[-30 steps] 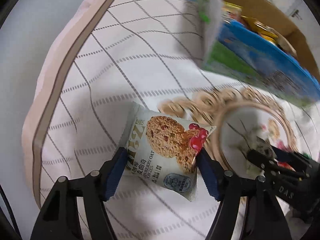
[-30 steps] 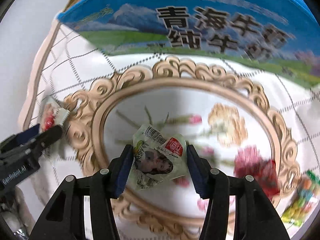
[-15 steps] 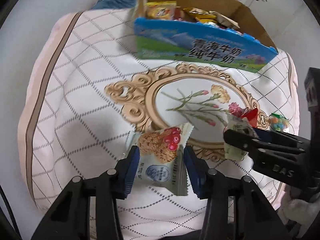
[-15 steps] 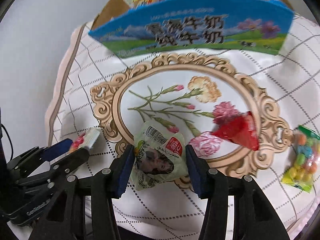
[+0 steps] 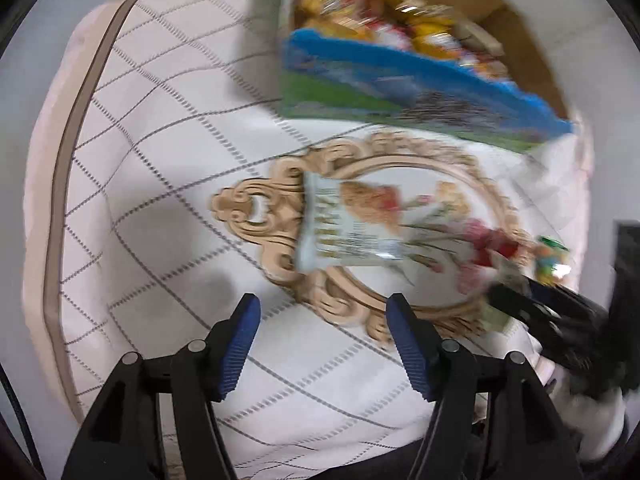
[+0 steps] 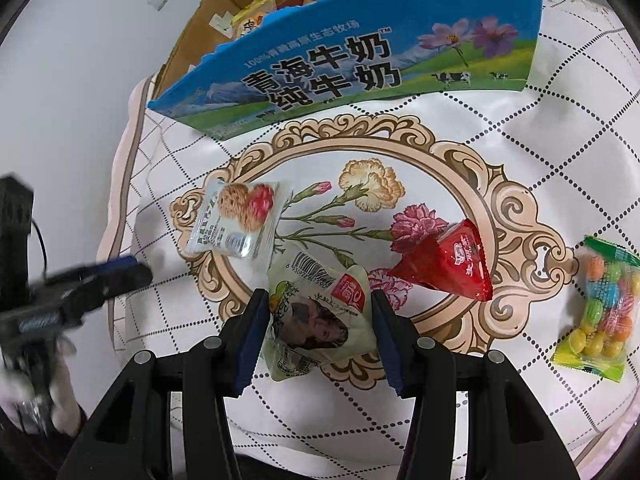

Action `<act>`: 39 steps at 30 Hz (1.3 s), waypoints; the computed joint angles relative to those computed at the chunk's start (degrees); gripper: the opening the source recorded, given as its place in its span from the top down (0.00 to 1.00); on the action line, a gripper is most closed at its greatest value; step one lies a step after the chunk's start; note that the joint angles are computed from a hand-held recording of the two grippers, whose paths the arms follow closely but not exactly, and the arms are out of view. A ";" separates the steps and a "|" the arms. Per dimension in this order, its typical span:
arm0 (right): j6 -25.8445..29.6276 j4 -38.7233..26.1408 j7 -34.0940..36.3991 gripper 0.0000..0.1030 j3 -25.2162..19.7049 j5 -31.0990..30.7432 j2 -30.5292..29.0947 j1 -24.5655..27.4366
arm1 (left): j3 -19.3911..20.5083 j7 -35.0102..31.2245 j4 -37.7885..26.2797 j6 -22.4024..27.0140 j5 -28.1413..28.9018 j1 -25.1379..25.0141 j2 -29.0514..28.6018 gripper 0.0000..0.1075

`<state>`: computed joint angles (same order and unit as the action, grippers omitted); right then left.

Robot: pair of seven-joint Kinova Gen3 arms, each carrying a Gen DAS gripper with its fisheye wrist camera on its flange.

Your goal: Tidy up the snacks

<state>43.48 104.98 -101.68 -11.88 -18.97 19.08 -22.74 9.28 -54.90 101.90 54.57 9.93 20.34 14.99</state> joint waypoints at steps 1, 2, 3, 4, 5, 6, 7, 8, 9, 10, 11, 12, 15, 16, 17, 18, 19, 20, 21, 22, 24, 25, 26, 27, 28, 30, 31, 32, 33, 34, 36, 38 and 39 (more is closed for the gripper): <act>-0.43 -0.11 -0.69 0.48 0.18 0.06 0.15 -0.32 | 0.50 0.67 -0.54 0.03 2.33 -2.12 1.70 0.41; -1.08 -0.11 -1.70 0.48 0.47 0.38 0.16 -0.79 | 2.07 2.28 -0.19 -0.87 4.66 -4.77 2.78 0.41; -1.77 -0.13 -2.84 0.48 0.79 1.00 0.15 -1.36 | 3.77 3.09 1.09 -2.70 6.99 -7.39 3.00 0.41; -2.52 -0.31 -4.30 0.48 1.23 2.00 0.31 -2.16 | 4.41 4.83 1.48 -3.93 8.90 -8.94 3.57 0.41; -3.37 -0.27 -5.67 0.48 1.60 2.76 0.37 -2.65 | 4.36 5.64 1.01 -4.23 9.88 -9.43 4.47 0.41; -3.75 -0.37 -6.36 0.48 1.65 3.07 0.62 -2.63 | 3.87 6.10 -0.53 -3.59 9.92 -8.86 5.94 0.41; -3.96 -0.49 -7.15 0.48 1.79 3.57 0.81 -2.72 | 2.84 7.30 -3.13 -2.03 9.04 -7.22 7.92 0.41; -4.28 -0.56 -8.10 0.48 2.03 4.24 1.03 -2.94 | 1.05 7.91 -5.78 -0.62 7.22 -4.57 9.48 0.41; -4.48 -0.60 -8.90 0.48 2.26 4.74 1.23 -2.89 | -0.48 8.31 -8.44 0.77 4.89 -1.91 11.15 0.41; -4.46 -0.62 -9.29 0.48 2.24 4.95 1.35 -2.61 | -1.94 8.39 -11.09 2.50 2.56 0.68 12.76 0.41; -4.49 -0.64 -9.60 0.48 2.23 5.15 1.52 -2.35 | -3.16 7.92 -13.75 4.26 0.23 3.16 14.59 0.41; -4.55 -0.66 -10.03 0.48 2.34 5.52 1.68 -2.23 | -3.32 6.97 -16.40 6.26 -2.10 4.76 16.39 0.41; -4.43 -0.66 -10.74 0.48 2.38 6.38 2.03 -1.86 | -1.60 7.08 -23.90 13.25 -7.90 7.08 21.89 0.34; -4.38 -0.65 -10.88 0.48 2.36 6.60 2.19 -1.76 | -1.64 6.09 -26.02 15.21 -8.43 7.90 23.52 0.25; -4.39 -0.58 -10.92 0.48 2.27 6.60 2.33 -1.55 | -1.74 5.58 -27.39 16.59 -9.10 8.67 24.82 0.23; -4.43 -0.51 -10.99 0.48 2.19 6.60 2.42 -1.41 | -2.04 5.34 -28.69 18.13 -9.83 9.49 25.95 0.22; -4.47 -0.41 -11.03 0.48 2.14 6.63 2.60 -1.29 | -2.26 5.02 -29.39 18.80 -10.61 10.30 26.93 0.18; -4.47 -0.34 -10.92 0.48 2.00 6.48 2.78 -1.06 | -2.57 5.15 -29.26 18.54 -10.78 10.69 27.10 0.16; -4.52 -0.24 -10.84 0.48 1.91 6.40 2.91 -0.92 | -2.92 5.82 -28.26 17.35 -10.42 10.73 26.65 0.16; -4.52 -0.19 -10.91 0.48 1.93 6.53 2.98 -0.97 | -3.12 6.37 -27.46 16.23 -10.20 10.73 26.25 0.16; -4.62 -0.05 -11.07 0.48 1.95 6.76 3.12 -1.07 | -3.40 7.46 -25.06 13.52 -9.77 10.54 24.78 0.16; -4.63 -0.01 -11.03 0.48 1.89 6.77 3.20 -1.04 | -3.61 8.18 -23.34 11.61 -9.76 10.59 23.64 0.19; -4.57 -0.01 -10.99 0.48 1.88 6.87 3.24 -1.05 | -3.87 8.86 -22.01 10.64 -10.36 10.96 22.67 0.30; -4.55 0.07 -11.01 0.48 1.90 7.09 3.16 -1.17 | -3.96 9.36 -20.67 10.06 -11.02 11.36 21.44 0.36; -4.57 -0.27 -11.24 0.48 1.99 7.34 3.48 -1.45 | -3.97 9.46 -19.06 9.09 -11.55 11.31 20.15 0.40; -4.60 -0.38 -11.33 0.48 2.01 7.70 3.48 -1.68 | -3.52 9.24 -15.46 6.79 -11.40 10.26 17.18 0.42; -4.71 -0.26 -11.22 0.48 1.95 7.80 3.37 -1.67 | -3.22 9.33 -14.32 5.99 -11.11 9.92 16.17 0.42; -4.77 -0.27 -11.40 0.48 2.00 8.11 3.22 -1.98 | -3.07 9.89 -12.41 4.58 -10.81 9.82 14.51 0.42; -4.73 -0.17 -11.69 0.48 2.11 8.54 2.65 -2.32 | -2.81 10.18 -11.01 3.58 -10.65 9.71 13.25 0.42; -4.82 -0.05 -11.70 0.48 2.07 8.72 2.29 -2.42 | -2.63 10.77 -9.39 2.42 -10.58 9.81 11.71 0.42; -4.84 0.29 -11.16 0.48 1.72 8.53 1.23 -2.10 | -2.20 12.13 -6.79 0.33 -10.62 10.18 8.95 0.42; -4.59 0.54 -10.03 0.48 1.18 7.58 -0.20 -1.31 | -1.91 14.07 -4.18 -1.49 -11.01 11.17 5.21 0.42; -4.52 0.60 -9.24 0.48 0.90 6.86 -1.03 -0.76 | -1.20 14.14 -3.04 -2.47 -10.60 10.65 3.44 0.42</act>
